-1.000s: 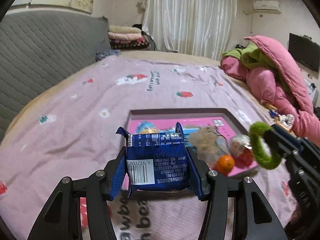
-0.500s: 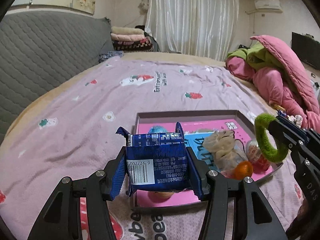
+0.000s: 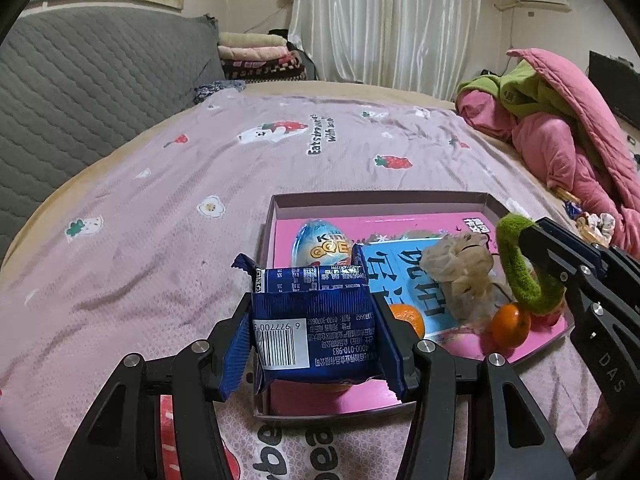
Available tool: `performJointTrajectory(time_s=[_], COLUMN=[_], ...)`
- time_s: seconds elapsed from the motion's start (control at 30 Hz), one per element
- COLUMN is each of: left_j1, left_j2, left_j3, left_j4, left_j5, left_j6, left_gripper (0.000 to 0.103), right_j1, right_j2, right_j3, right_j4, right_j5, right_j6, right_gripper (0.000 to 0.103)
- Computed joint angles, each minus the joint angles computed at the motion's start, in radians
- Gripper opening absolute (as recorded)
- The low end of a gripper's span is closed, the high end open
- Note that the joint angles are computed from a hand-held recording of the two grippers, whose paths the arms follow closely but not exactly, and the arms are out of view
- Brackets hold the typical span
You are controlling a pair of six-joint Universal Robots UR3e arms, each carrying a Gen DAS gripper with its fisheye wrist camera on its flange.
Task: Organize objects
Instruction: 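Lift and carry the packet in the left tool and ring in the right tool over the tray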
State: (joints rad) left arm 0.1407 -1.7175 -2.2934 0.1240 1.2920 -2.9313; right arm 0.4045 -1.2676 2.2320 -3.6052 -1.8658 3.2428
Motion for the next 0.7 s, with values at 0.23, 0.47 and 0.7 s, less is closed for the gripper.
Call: performJointTrajectory(time_s=[0.23, 0.47, 0.7], left_j1=[-0.010, -0.016, -0.020], left_j2=[-0.020, -0.054, -0.073], left_j3=[0.022, 0.059, 0.077], left_j4=[-0.024, -0.070, -0.078], left_j5=[0.006, 0.000, 0.002], left_j6=[-0.001, -0.017, -0.026], left_gripper=[0.057, 0.057, 0.058], right_j1=[0.009, -0.007, -0.026], right_j2=[0.050, 0.053, 0.055], right_j3=[-0.048, -0.039, -0.032], right_j4=[0.058, 0.067, 0.091], right_j5=[0.012, 0.056, 0.100], right_j6=[0.002, 0.015, 0.021], right_gripper=[0.015, 0.015, 0.015])
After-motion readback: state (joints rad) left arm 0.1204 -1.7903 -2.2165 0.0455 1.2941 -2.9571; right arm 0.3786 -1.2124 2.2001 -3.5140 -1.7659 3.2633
